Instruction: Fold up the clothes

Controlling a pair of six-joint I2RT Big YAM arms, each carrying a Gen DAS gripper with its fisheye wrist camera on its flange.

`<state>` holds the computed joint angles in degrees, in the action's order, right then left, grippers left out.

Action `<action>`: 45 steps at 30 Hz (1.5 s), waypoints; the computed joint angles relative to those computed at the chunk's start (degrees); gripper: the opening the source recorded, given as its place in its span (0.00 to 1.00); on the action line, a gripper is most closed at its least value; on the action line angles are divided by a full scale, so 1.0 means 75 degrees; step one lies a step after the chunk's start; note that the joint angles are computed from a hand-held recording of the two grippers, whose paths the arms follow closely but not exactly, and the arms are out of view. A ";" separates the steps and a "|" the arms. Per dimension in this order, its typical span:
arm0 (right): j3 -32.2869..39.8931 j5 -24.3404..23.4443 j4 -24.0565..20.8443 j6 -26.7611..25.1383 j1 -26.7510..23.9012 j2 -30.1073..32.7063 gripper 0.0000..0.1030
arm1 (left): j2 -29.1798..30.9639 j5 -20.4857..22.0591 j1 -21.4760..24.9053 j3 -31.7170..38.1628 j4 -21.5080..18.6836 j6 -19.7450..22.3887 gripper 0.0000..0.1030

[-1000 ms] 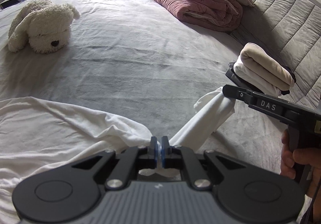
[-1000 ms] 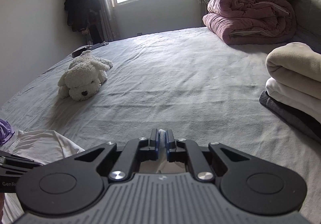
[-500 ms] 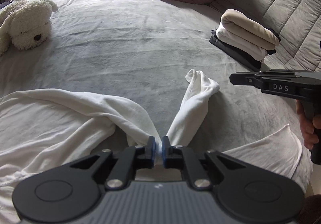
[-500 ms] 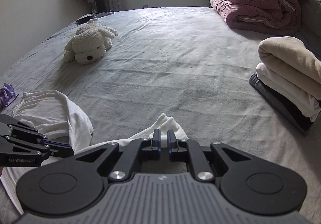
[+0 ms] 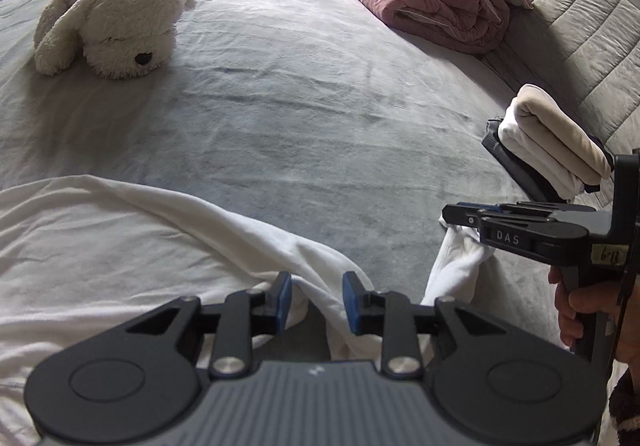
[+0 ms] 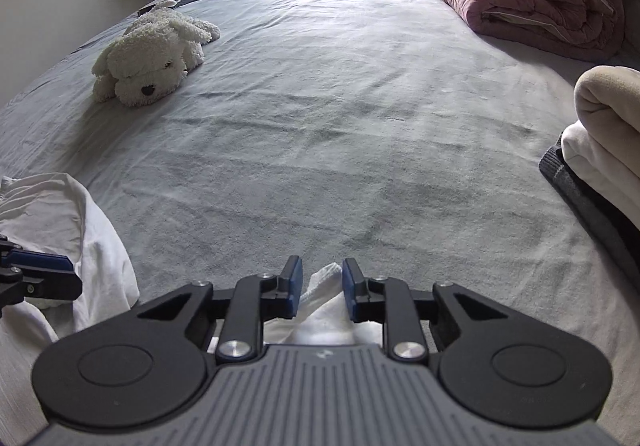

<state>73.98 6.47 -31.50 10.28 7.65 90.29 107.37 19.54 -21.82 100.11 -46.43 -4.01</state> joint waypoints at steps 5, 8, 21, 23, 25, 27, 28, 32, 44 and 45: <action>0.0036 0.0354 0.0100 -0.0136 -0.0038 -0.0024 0.03 | 0.0123 0.0025 0.0043 0.0081 -0.0077 -0.0040 0.27; -0.0085 0.0511 0.0355 -0.0109 -0.0101 -0.0305 0.03 | 0.0089 0.0076 0.0073 0.0031 -0.0037 -0.0051 0.27; -0.1253 0.0802 0.0791 0.0406 -0.0418 -0.1970 0.03 | -0.0177 -0.0293 -0.0077 -0.0234 0.0025 0.0295 0.44; -0.1496 0.0793 0.0683 0.0452 -0.0437 -0.2191 0.03 | -0.0198 -0.0402 -0.0118 -0.0243 0.0009 0.0395 0.47; -0.1811 0.0794 0.0546 0.0522 -0.0441 -0.2453 0.03 | -0.0195 -0.0406 -0.0133 -0.0235 -0.0015 0.0442 0.49; -0.2102 0.0773 0.0405 0.0628 -0.0432 -0.2692 0.03 | -0.0188 -0.0405 -0.0142 -0.0226 -0.0045 0.0468 0.50; -0.2250 0.0760 0.0339 0.0693 -0.0428 -0.2811 0.03 | -0.0186 -0.0405 -0.0146 -0.0224 -0.0055 0.0479 0.51; -0.2773 0.0680 0.0009 0.0942 -0.0361 -0.3164 0.03 | -0.0200 -0.0402 -0.0160 -0.0259 -0.0067 0.0522 0.52; -0.3213 0.0083 -0.0349 0.1006 -0.0559 -0.3504 0.21 | -0.0169 -0.0557 0.0038 -0.0106 -0.0189 0.0752 0.53; -0.3190 0.0116 -0.0271 0.0978 -0.0598 -0.3517 0.27 | -0.0138 -0.0564 0.0071 -0.0053 -0.0194 0.0718 0.53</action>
